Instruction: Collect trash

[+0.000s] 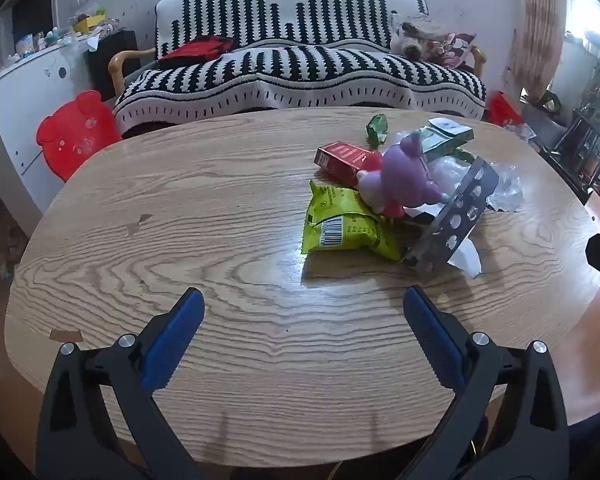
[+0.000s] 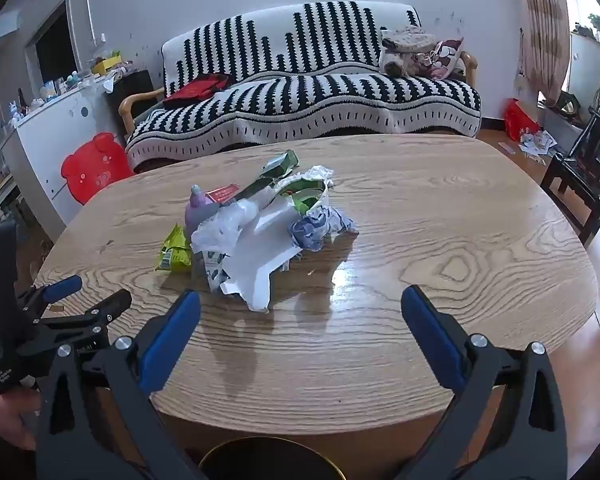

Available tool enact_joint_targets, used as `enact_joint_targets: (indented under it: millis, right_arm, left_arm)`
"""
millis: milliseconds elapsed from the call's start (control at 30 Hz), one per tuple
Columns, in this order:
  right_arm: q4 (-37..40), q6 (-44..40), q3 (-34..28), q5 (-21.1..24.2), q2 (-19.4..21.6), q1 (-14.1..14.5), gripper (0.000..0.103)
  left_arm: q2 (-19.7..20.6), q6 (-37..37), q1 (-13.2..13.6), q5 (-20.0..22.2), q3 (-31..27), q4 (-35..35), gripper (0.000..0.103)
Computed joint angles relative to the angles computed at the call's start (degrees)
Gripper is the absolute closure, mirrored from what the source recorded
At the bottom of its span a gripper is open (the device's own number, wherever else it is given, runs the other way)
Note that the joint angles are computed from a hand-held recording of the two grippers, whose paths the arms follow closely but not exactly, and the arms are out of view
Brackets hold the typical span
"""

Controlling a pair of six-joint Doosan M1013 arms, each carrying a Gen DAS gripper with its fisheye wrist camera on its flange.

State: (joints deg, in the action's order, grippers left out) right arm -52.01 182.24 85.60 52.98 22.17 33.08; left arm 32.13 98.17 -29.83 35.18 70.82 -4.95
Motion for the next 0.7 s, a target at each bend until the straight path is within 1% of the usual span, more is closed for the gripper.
enact_joint_targets:
  millis: [200, 300, 333, 467, 700]
  right_arm:
    - [-0.6, 1.2, 0.4, -0.4, -0.5, 0.0, 0.006]
    - [0.5, 0.8, 0.6, -0.8, -0.1, -0.1, 0.006]
    - [1.0, 0.4, 0.6, -1.2, -0.4, -0.4, 0.006]
    - [1.0, 0.4, 0.8, -1.4, -0.5, -0.4, 0.006]
    - [1.6, -0.5, 0.4, -1.1, -0.4, -0.4, 0.006]
  left_arm:
    - [-0.4, -0.1, -0.5, -1.6, 0.8, 0.9, 0.006]
    - [-0.7, -0.6, -0.7, -1.6, 1.1, 1.2, 0.006]
    - [-0.6, 0.2, -0.3, -1.9, 1.2, 0.3, 0.006]
    - [-0.6, 0.6, -0.2, -2.2, 1.3, 0.0, 0.006]
    - [-0.6, 0.5, -0.3, -2.5, 1.5, 0.2, 0.006]
